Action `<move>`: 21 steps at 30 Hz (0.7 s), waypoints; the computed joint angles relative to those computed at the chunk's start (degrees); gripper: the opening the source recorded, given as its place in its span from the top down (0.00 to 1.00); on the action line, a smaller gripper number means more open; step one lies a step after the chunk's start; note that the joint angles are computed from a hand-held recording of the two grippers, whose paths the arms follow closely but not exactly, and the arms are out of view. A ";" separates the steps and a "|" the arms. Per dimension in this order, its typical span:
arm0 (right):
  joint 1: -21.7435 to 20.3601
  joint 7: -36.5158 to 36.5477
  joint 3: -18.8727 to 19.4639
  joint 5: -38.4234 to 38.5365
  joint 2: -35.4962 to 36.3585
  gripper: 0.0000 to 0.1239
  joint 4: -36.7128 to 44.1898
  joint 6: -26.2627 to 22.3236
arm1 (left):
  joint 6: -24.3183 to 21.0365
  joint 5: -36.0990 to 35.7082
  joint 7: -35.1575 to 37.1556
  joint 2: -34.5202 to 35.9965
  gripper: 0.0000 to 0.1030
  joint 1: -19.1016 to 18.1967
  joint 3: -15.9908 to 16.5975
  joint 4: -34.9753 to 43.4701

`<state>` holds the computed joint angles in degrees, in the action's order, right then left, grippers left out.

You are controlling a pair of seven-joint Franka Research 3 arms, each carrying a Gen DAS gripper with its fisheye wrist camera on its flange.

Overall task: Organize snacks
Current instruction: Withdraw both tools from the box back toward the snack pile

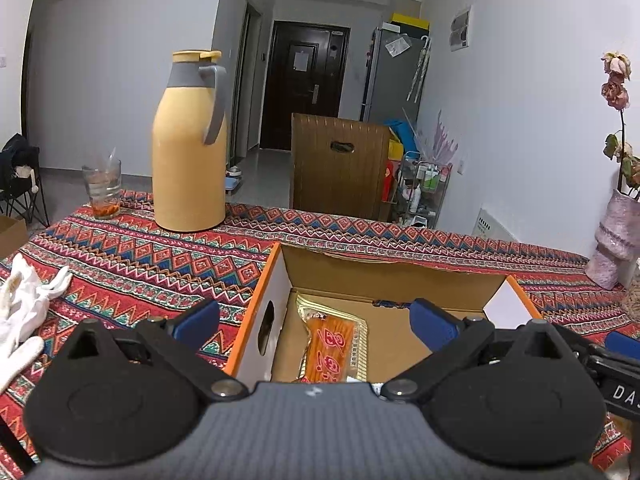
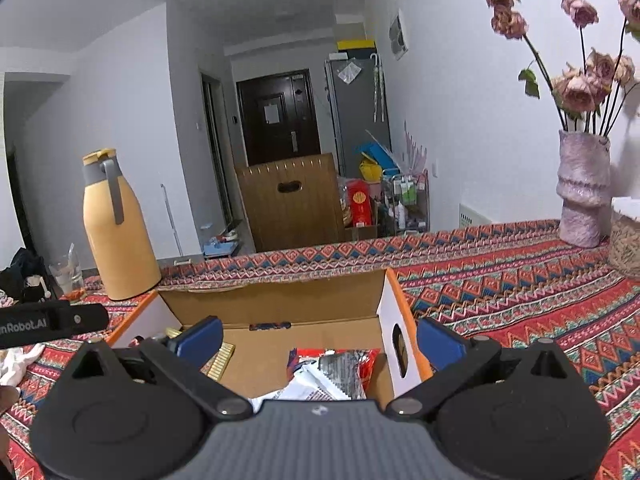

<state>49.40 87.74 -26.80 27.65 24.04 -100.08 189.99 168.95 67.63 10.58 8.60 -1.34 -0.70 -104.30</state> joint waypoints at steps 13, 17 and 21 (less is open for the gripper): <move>11.29 -10.45 -6.97 8.56 -8.53 0.17 -11.40 3.45 | 0.41 2.57 -1.66 -9.24 0.00 2.73 -2.93 -9.81; 16.53 -15.53 -10.30 13.81 -10.95 0.17 -14.73 4.19 | 0.73 1.76 -0.80 -11.97 0.00 4.09 -4.13 -13.50; 20.74 -20.92 -12.59 19.51 -13.15 0.17 -17.57 5.11 | 1.24 2.03 -0.95 -14.63 0.00 5.48 -5.31 -16.98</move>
